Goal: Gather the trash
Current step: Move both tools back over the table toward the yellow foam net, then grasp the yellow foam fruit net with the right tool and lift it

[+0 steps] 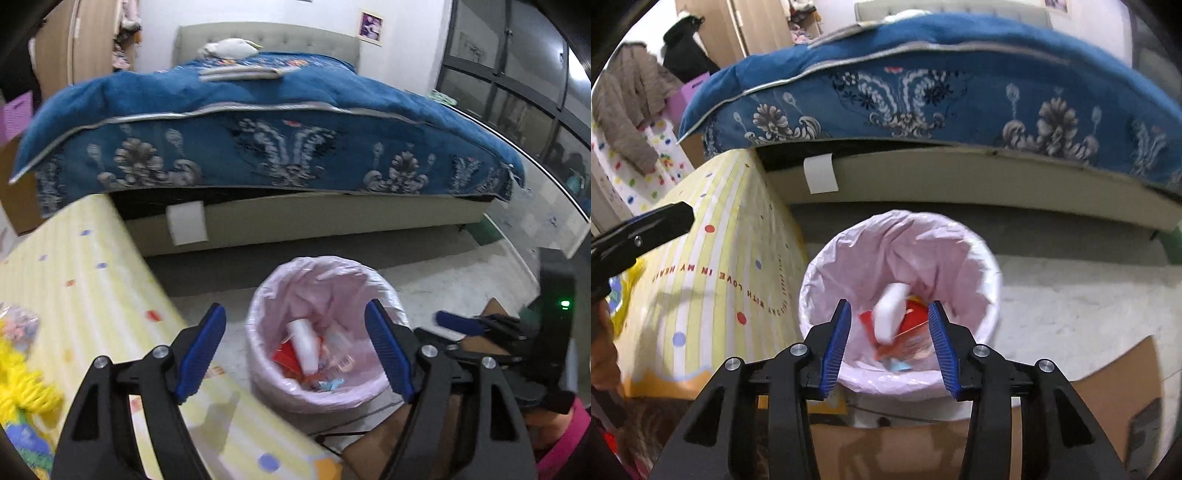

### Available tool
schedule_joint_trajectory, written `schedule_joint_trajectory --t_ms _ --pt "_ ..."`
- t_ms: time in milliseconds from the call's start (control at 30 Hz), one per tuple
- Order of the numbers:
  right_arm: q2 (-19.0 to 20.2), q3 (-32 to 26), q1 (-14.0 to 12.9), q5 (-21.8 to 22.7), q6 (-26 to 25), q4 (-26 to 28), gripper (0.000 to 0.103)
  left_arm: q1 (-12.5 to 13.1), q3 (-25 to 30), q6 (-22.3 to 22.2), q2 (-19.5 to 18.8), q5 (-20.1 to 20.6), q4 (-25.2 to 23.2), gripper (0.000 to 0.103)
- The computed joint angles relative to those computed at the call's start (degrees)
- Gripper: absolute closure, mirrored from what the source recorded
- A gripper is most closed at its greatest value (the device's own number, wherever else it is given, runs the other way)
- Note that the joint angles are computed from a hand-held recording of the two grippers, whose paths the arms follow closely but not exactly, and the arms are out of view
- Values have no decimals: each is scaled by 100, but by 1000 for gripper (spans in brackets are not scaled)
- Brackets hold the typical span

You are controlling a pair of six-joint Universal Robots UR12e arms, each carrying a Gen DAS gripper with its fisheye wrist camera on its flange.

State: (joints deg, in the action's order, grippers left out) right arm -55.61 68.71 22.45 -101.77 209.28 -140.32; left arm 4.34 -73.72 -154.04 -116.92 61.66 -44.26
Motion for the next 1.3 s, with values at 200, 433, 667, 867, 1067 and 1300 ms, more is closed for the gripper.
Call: schedule_joint_trajectory --t_ms 200,433,667,867,1067,1300 --pt "-171 10 167 -273 -73 -117 58 192 -369 -194 333 77 329 27" --pt "-162 -257 383 -352 -380 -282 58 465 -831 -179 772 -38 566 26" --pt "79 -806 598 -201 -804 -186 53 875 -1302 -100 1194 -110 669 23" --pt "378 -1372 783 8 -1236 79 45 1181 -1485 -408 1356 347 801 20" --pt "729 -2039 965 210 -1724 362 39 1459 -1739 -968 1476 1204 1407 20" --pt "1185 -2875 1137 344 -2136 605 39 1712 -1756 -1364 1471 1663 1469 20"
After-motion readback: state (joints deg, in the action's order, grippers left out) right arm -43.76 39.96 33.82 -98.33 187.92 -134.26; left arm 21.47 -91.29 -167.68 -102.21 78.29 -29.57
